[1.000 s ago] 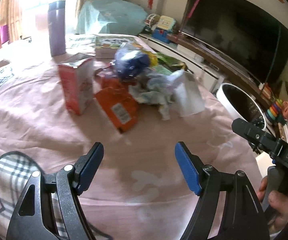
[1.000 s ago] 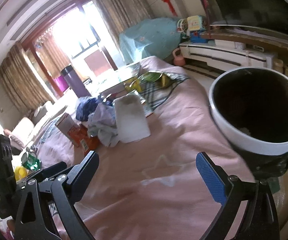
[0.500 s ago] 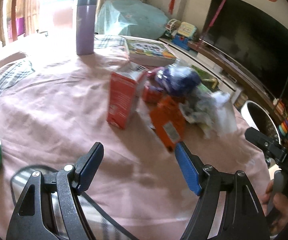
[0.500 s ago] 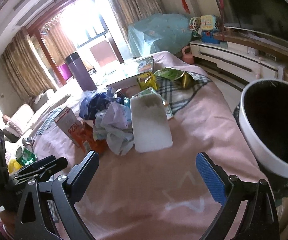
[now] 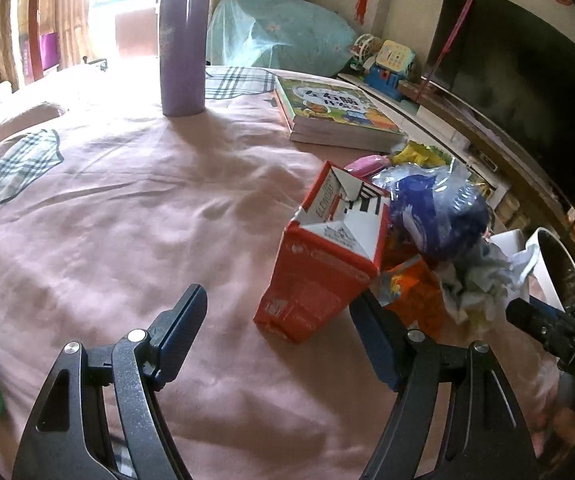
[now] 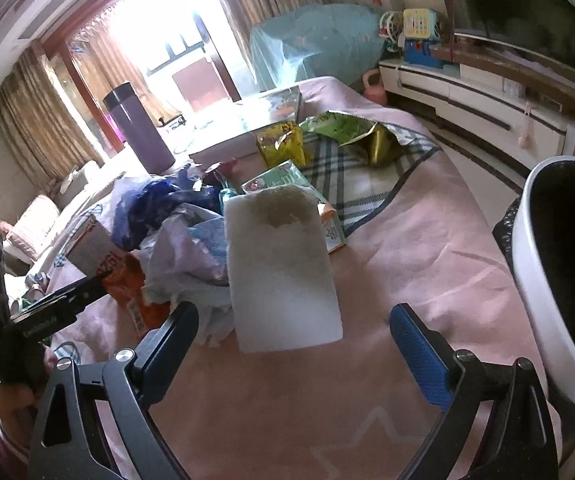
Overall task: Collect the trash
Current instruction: 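Grasp the white paper with the right gripper while the left grasps the red carton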
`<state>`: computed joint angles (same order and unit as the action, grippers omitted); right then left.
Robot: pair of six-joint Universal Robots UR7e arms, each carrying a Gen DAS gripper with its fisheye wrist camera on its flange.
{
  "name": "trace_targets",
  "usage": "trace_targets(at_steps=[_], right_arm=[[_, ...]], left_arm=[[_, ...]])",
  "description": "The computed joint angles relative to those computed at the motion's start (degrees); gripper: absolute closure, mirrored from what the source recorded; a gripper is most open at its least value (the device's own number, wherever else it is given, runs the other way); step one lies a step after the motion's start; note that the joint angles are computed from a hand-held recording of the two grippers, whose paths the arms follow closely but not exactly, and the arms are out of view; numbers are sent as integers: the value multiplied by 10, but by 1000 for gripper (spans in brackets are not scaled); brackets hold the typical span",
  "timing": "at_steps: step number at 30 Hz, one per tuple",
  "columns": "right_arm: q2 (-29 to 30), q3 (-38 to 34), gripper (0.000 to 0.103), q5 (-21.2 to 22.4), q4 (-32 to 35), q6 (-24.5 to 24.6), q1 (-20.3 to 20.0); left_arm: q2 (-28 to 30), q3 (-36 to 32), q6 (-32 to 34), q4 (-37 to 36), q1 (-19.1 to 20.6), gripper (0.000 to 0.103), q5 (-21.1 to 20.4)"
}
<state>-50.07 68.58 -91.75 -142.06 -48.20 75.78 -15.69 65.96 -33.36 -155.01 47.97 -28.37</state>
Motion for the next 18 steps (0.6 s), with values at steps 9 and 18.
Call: trace_targets(at_steps=[9,18], right_arm=[[-11,15,54,3,-14,-6,-2],[-54,51,54,34,-23,-10,-15]], left_arm=[[0,22,25,-44,-16,69,9],[-9,63,37,-92,-58,69,11]])
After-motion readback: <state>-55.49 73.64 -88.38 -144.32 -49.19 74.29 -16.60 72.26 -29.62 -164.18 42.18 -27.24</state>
